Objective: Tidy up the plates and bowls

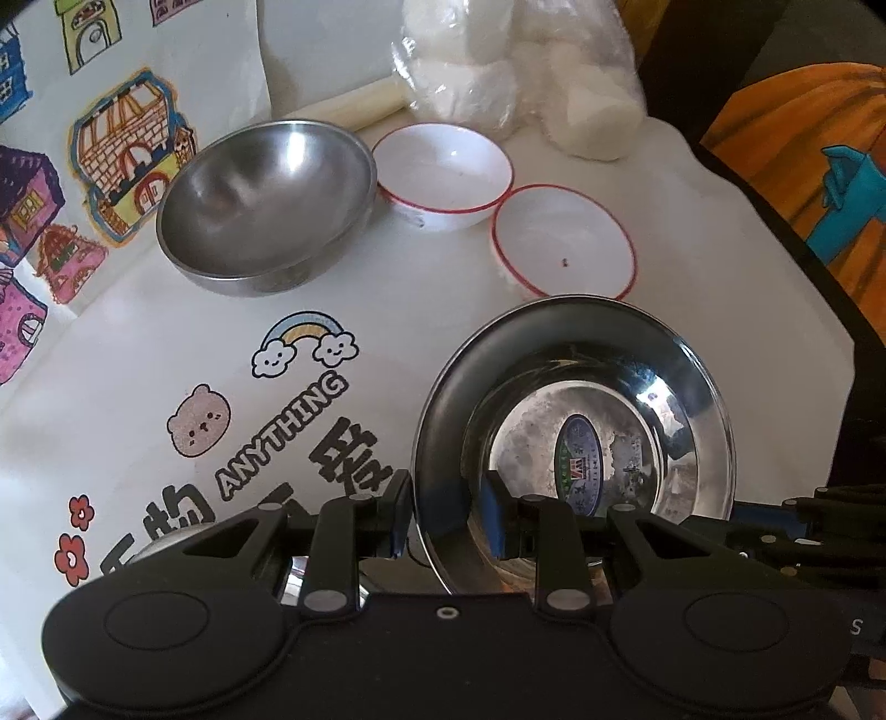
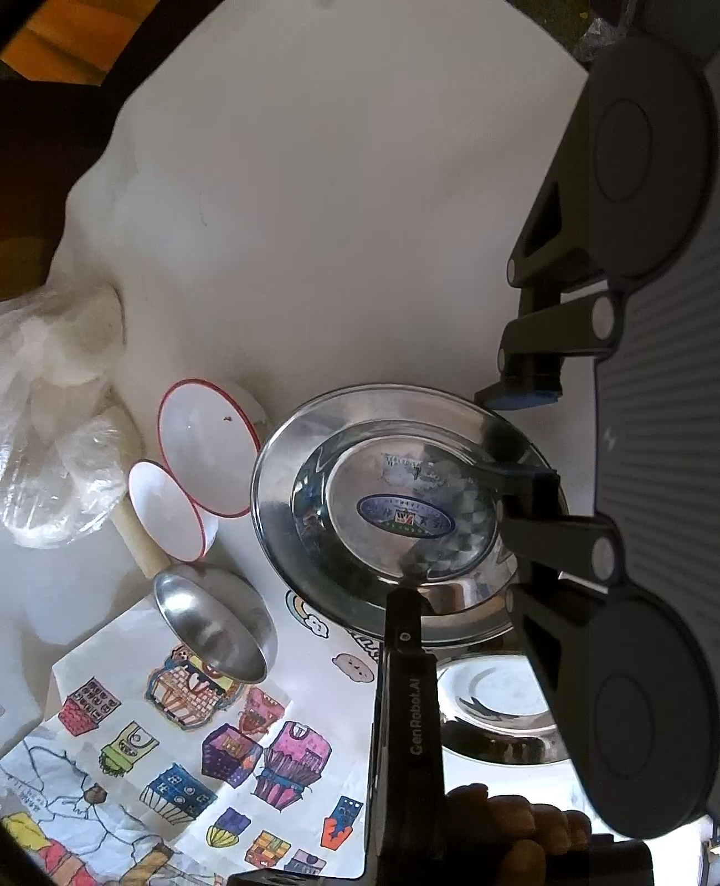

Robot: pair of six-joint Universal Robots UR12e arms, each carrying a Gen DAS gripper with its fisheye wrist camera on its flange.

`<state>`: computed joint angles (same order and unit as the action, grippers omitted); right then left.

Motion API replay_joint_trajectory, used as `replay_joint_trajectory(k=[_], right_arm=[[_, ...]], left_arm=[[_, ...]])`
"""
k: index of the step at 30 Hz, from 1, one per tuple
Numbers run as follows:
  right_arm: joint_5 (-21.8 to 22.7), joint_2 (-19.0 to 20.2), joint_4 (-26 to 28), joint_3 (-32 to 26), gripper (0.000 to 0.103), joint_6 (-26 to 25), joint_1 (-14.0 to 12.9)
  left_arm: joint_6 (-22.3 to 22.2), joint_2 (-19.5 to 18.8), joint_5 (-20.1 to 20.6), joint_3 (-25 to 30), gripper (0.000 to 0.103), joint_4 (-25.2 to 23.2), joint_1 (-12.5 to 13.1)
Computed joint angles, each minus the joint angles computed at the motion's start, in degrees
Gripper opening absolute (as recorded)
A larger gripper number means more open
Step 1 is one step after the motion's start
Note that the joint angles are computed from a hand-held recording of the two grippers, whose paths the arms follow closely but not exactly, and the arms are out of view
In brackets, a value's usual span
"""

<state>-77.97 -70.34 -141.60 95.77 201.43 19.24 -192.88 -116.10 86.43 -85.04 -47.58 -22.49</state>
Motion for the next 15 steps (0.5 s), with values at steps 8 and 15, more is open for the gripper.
replay_joint_trajectory(k=[8,15], right_arm=[[-0.33,-0.68,-0.88,0.36,0.023,-0.96,0.71],[0.93,-0.44,-0.66,-0.77,0.023,-4.16,1.82]], left_arm=[[-1.47,3.05,0.27,-3.69,0.028,2.96,0.35],[-4.42,6.23,1.73,-7.61,0.028,5.02,1.32]])
